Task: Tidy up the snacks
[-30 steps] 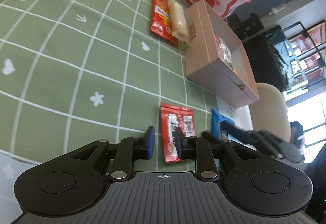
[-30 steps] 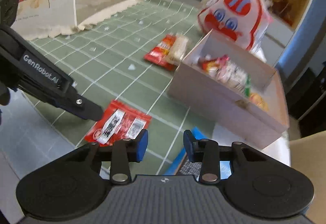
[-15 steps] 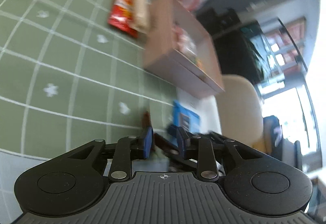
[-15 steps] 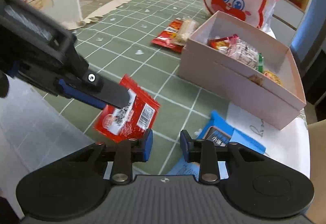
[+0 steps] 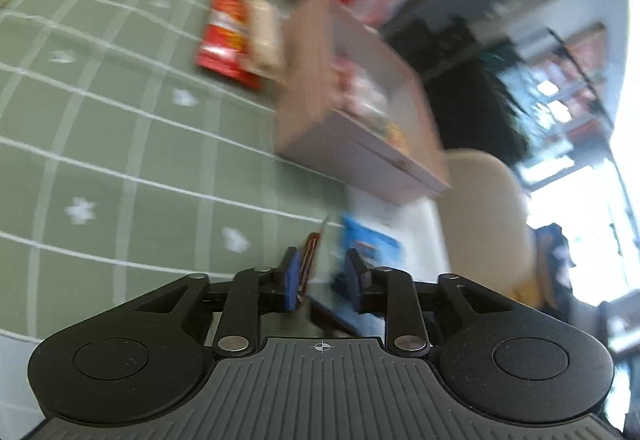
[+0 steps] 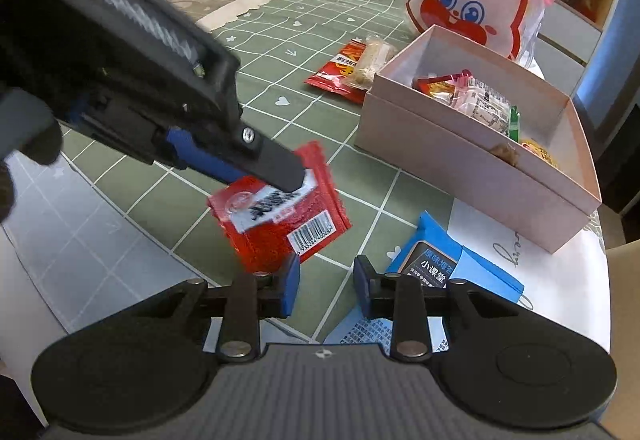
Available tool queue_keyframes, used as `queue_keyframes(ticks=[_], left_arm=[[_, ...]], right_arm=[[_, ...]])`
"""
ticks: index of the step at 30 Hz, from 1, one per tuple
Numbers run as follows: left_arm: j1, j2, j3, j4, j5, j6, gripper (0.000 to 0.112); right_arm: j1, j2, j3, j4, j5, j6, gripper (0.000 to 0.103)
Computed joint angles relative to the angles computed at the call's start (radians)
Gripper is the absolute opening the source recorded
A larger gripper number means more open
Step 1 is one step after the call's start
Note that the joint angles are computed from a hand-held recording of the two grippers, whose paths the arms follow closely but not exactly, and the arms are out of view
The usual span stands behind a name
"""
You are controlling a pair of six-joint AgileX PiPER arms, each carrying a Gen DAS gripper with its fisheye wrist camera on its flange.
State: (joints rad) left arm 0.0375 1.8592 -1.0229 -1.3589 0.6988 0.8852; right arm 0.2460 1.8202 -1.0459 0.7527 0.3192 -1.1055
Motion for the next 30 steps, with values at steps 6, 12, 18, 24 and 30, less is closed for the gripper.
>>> queue_keyframes(ticks=[6,12,18,24,30], left_arm=[[-0.053,0.055,-0.059,0.070,-0.028,-0.049,0.035],[-0.097,0.029,-0.080,0.242,-0.153,-0.189,0.024],[-0.084,0.000,-0.046,0.295,-0.163,-0.177,0.024],[-0.094,0.049,-0.076,0.276,-0.163,-0.178,0.024],[-0.062,0.081,-0.074,0.176,-0.087,-0.163,0.013]], right_arm=[[0.000,-0.002,0.003,0.014,0.002,-0.013,0.031],[-0.001,-0.011,0.022,0.056,-0.007,-0.061,0.031],[-0.002,-0.014,0.032,0.085,-0.014,-0.089,0.031],[0.011,-0.022,0.050,0.104,-0.042,-0.110,0.031],[0.002,-0.045,0.060,0.065,-0.025,-0.103,0.031]])
